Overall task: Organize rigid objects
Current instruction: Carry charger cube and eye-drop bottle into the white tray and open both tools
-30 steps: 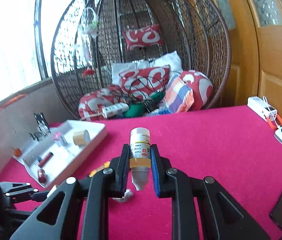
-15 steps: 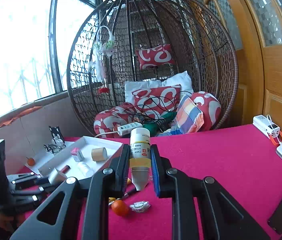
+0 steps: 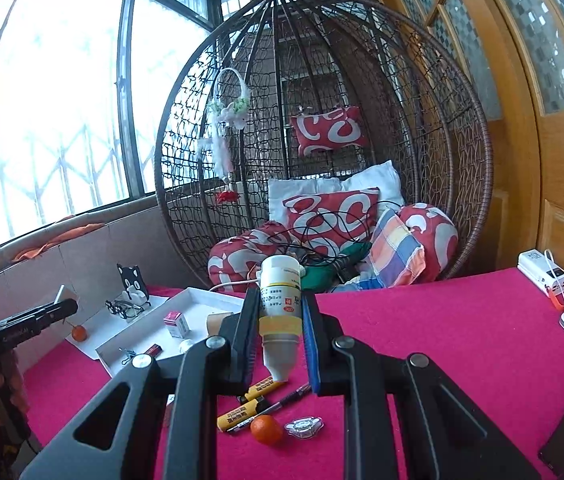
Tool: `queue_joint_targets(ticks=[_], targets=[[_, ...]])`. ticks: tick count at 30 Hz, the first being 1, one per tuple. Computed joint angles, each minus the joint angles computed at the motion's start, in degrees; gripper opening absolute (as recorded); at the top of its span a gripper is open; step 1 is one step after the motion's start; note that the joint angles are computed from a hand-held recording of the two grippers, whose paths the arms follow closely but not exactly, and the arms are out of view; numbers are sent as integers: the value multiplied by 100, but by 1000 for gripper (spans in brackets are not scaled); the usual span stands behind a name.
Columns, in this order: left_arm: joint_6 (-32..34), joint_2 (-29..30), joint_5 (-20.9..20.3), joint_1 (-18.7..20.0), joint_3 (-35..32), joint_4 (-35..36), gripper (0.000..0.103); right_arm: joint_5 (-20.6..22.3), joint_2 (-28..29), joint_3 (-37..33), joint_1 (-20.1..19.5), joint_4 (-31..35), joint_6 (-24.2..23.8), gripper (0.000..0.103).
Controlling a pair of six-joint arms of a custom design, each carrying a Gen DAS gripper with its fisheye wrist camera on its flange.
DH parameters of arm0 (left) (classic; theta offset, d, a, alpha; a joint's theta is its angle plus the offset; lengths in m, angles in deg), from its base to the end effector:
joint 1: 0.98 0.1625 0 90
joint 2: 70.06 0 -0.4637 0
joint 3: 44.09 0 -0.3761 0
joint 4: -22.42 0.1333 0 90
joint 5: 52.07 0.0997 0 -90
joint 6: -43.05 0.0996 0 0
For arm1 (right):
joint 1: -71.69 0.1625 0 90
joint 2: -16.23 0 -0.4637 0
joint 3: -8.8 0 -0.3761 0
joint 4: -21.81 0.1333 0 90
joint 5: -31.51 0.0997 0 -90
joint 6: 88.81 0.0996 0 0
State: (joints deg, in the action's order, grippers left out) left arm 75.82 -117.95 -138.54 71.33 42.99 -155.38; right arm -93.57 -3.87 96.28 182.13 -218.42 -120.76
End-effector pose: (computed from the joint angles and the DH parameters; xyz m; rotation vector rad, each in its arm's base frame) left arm -0.0929 -0.7502 0.2779 1.1259 2.4782 -1.2075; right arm 0.3064 -0.6044 0.0635 0.3650 -1.9481 1.6157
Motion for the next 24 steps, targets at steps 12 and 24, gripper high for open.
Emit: queue_joint_targets(ticks=[12,24], targets=[[-142,-11,-148,232,-163,44,25,4,133,-419,81,572,-87,19],[-396,152,-11,497,-630,293,25,168,540,-1357,88,1892,-183,19]])
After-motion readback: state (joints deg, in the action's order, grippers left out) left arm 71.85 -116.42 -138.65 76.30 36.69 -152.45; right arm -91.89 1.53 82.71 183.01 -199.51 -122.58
